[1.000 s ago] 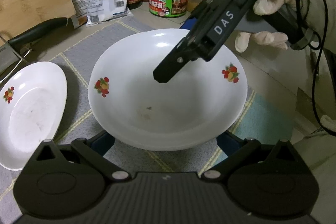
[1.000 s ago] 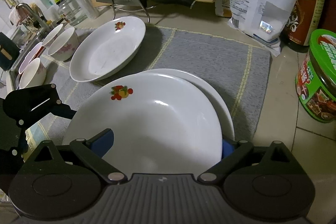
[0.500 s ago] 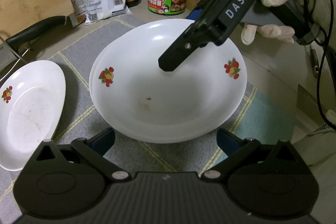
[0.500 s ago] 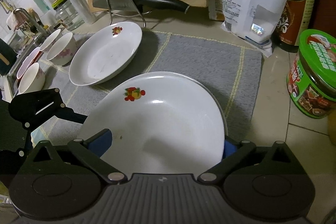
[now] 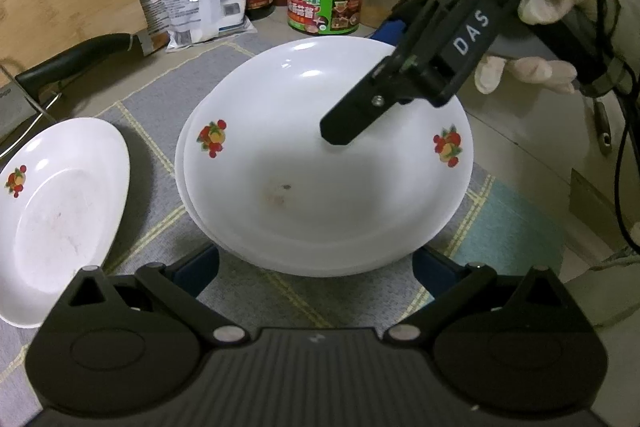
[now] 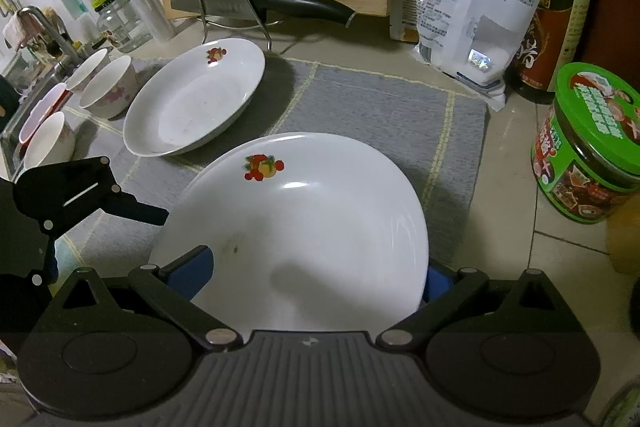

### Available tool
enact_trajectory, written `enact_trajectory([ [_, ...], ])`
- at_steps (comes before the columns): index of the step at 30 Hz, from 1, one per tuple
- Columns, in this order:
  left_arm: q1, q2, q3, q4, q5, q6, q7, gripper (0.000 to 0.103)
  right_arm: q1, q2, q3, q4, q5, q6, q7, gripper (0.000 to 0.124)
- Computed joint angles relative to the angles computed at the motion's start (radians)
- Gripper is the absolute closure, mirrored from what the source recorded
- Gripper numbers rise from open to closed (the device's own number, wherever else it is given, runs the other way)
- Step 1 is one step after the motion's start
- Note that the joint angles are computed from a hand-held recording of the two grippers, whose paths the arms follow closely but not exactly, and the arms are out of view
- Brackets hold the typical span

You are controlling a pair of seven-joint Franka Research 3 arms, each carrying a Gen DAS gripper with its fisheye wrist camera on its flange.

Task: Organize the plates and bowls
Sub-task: 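Set the large plate down on the stained plate and open the right tool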

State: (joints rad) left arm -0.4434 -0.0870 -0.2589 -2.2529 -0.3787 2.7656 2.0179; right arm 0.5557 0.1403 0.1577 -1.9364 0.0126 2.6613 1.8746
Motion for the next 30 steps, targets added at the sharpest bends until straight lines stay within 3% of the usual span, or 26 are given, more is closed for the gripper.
enact_trajectory([
  [21, -0.014, -0.013, 0.004, -0.03, -0.005, 0.059, -0.003, 0.001, 0.02, -0.028, -0.002, -0.004, -0.169, -0.077, 0.137, 0.021],
  [30, -0.033, -0.028, 0.015, -0.05, -0.044, 0.089, -0.009, 0.001, 0.021, -0.049, 0.004, -0.033, -0.23, -0.038, 0.149, 0.021],
])
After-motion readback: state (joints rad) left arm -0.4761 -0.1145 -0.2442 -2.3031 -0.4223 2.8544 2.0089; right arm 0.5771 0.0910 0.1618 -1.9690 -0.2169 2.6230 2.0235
